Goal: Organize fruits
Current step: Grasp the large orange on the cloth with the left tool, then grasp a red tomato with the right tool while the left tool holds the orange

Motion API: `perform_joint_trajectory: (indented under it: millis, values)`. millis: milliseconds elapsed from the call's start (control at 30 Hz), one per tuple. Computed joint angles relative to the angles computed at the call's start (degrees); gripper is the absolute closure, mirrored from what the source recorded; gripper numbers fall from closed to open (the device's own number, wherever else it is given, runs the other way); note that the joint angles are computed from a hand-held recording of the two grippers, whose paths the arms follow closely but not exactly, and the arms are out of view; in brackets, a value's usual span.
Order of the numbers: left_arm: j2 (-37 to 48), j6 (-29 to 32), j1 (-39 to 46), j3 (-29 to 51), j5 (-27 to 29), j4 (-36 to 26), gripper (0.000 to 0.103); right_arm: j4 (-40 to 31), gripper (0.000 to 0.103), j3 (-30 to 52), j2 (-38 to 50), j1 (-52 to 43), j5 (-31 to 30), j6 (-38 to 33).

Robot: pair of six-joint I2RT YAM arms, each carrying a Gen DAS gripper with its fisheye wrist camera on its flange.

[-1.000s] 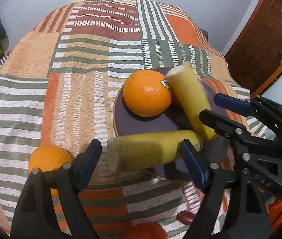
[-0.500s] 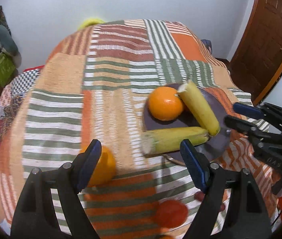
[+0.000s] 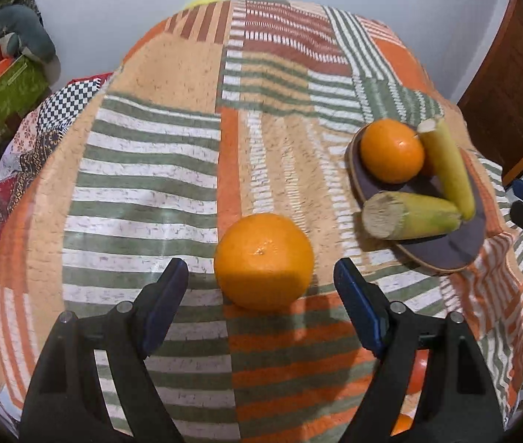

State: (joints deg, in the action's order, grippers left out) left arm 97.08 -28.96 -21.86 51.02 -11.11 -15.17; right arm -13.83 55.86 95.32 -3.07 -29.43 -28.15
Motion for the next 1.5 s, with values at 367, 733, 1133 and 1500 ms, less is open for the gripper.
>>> perform_joint_trajectory:
  millis: [367, 733, 1133, 1500]
  values:
    - [7.63, -0.44, 1.62, 2.21, 2.59, 4.11, 0.037, -0.29, 0.041, -1.23, 1.28, -0.87, -0.10, -0.30]
    - [-3.02, -3.67, -1.92, -4.38, -0.64, 0.07, 0.037, -2.31, 0.041, -5.25, -3.69, 0.56, 0.22, -1.35]
    - [-26.66, -10.65, -9.92, -15.92, -5.76, -9.60, 0.037, -3.08, 0.041, -12.48, -12.77, 8.08, 2.40, 2.22]
    - [-38.41, -16.22, -16.60, -22.05, -11.33, -18.52, 0.037, 1.54, 0.041, -16.77, -9.99, 18.86, 9.18, 6.83]
